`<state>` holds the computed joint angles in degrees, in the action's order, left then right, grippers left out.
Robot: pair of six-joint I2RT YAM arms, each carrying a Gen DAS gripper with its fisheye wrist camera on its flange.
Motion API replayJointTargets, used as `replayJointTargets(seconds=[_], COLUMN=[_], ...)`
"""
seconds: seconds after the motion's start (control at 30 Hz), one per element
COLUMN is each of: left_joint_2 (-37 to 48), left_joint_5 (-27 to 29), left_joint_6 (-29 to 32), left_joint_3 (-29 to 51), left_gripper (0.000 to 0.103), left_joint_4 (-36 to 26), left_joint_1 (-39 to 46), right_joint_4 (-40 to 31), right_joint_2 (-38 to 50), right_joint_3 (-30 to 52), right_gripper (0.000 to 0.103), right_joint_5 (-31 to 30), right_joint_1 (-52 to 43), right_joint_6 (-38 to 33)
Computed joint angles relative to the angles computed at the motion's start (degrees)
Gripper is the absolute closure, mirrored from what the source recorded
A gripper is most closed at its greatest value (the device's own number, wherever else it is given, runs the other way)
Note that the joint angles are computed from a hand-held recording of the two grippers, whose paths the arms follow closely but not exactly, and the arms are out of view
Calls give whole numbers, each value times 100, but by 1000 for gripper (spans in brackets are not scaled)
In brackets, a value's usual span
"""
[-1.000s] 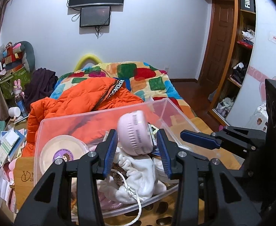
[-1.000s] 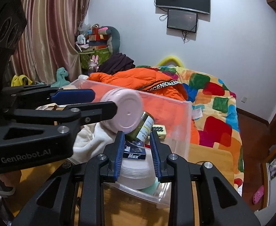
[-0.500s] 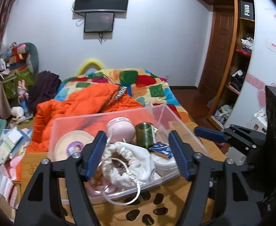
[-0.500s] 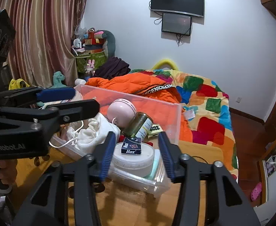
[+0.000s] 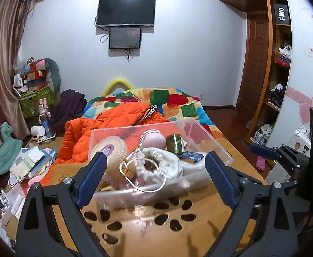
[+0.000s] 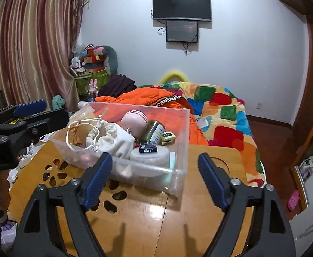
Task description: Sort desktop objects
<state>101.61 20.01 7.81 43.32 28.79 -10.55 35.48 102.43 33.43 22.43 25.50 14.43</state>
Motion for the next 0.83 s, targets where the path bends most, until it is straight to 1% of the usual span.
replayJointTargets(seconds=[0.1,0.23,0.3,0.37,0.47,0.57,0.7,0.83], left_joint_2=[-162,-292,-309,-334,-378,-382,-406,-420], left_joint_5=[47,54,133,161,148,106,-152,-72], left_joint_6=[-43,-89,-73,-133,-151,-162,-183,-214], left_joint_3=[-313,-670,-758,-904,-1146,-1248,-1360,-1331], left_gripper=[9,9,9,9,9,9,9,9], left_joint_4=[116,293,236,308,505,584,717,671], left_joint_1=[81,199,260,286,307,293,214,223], right_joint_4=[104,27,109,126,166,187,142,108], right_joint_2=[-121,-174,-215,-258,-318,-336,-282,-215], right_joint_3=[-221,-346,-471,-537,-650,-705,-677,-628], right_gripper=[20,20,20,19,16,16,16,16], right_joint_5=[144,397,496,594,704,833,933,980], right_joint_1=[172,397,497,635,784,914,1030,1095], right_joint_6=[213,351,371,447,521,543,545,533])
